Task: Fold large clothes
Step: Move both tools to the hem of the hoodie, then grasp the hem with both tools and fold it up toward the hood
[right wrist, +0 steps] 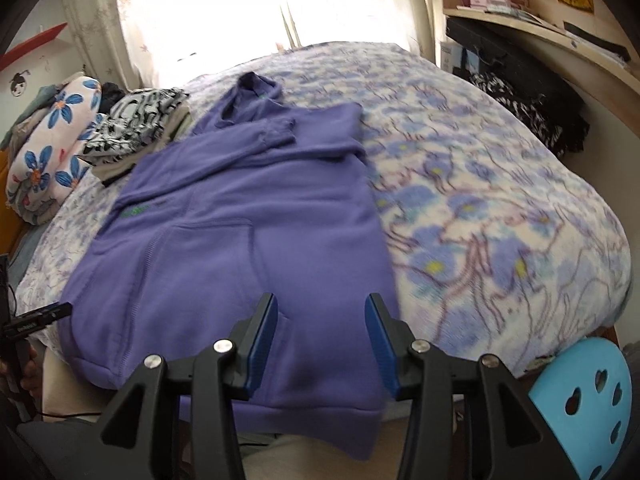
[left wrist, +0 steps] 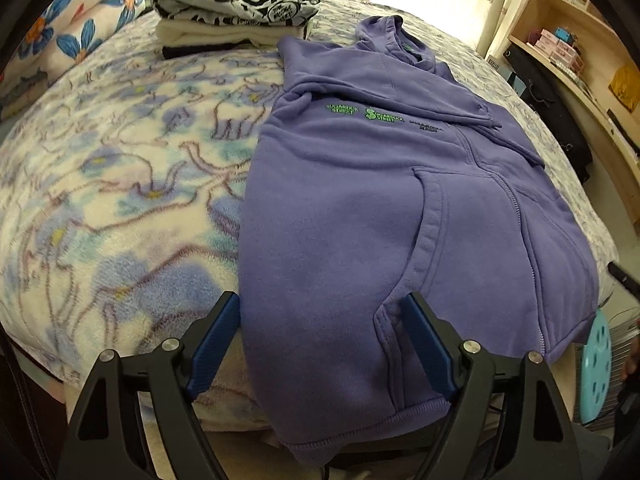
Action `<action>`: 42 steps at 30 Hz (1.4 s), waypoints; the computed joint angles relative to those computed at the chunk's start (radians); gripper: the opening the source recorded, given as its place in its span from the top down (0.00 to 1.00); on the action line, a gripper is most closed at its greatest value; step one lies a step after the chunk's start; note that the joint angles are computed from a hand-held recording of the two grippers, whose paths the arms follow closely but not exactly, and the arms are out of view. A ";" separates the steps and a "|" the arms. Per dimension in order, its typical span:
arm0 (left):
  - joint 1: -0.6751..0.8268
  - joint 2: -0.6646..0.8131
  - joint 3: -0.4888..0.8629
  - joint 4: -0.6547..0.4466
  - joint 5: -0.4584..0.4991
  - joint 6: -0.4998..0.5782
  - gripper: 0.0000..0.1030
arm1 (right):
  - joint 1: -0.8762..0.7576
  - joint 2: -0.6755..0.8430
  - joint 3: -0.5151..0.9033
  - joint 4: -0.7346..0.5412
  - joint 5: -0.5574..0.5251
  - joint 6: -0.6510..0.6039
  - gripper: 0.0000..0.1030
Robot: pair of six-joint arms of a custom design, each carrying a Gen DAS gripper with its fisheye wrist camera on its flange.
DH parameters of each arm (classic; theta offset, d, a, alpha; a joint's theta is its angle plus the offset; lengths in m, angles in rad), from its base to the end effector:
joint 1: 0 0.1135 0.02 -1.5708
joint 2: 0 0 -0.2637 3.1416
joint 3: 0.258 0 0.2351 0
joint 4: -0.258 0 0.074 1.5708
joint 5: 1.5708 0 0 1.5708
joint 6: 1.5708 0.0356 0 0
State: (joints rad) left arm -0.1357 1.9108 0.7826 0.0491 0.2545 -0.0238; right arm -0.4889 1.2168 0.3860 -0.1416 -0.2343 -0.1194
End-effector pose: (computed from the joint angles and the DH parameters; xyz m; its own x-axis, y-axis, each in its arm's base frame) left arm 0.3066 -0.0509 0.0868 -0.8791 0.0968 -0.4667 0.2279 0.9454 -0.2331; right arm 0.1693 -0.0807 0.1437 -0.7649 0.2757 -0.5822 0.2521 0.9598 0.1234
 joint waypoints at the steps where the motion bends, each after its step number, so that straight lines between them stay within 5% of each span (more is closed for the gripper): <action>1: 0.011 0.003 -0.001 0.000 0.018 0.002 0.21 | -0.021 0.020 -0.001 0.003 -0.009 -0.019 0.56; 9: 0.036 0.004 -0.027 0.008 0.061 0.051 0.20 | -0.195 0.246 0.010 0.033 -0.140 -0.148 0.56; 16: 0.065 0.006 -0.002 -0.085 0.105 0.134 0.20 | -0.234 0.287 0.014 -0.004 -0.288 -0.252 0.61; 25: 0.081 0.070 0.018 -0.077 0.176 0.179 0.13 | -0.192 0.377 0.019 0.074 -0.298 -0.237 0.62; 29: 0.033 0.073 0.008 -0.034 0.124 0.152 0.12 | -0.176 0.366 0.002 0.098 -0.292 -0.233 0.76; 30: 0.020 0.066 0.007 -0.037 0.105 0.150 0.15 | -0.170 0.353 0.003 0.089 -0.295 -0.230 0.82; 32: -0.003 0.039 0.007 -0.060 0.101 0.172 0.54 | -0.153 0.310 0.002 0.064 -0.295 -0.226 0.88; 35: -0.041 -0.010 0.015 -0.102 0.104 0.175 0.85 | -0.121 0.235 0.009 0.022 -0.292 -0.224 0.88; 42: 0.019 -0.065 0.095 -0.153 0.345 0.029 0.90 | -0.085 0.107 0.109 -0.077 -0.400 -0.145 0.89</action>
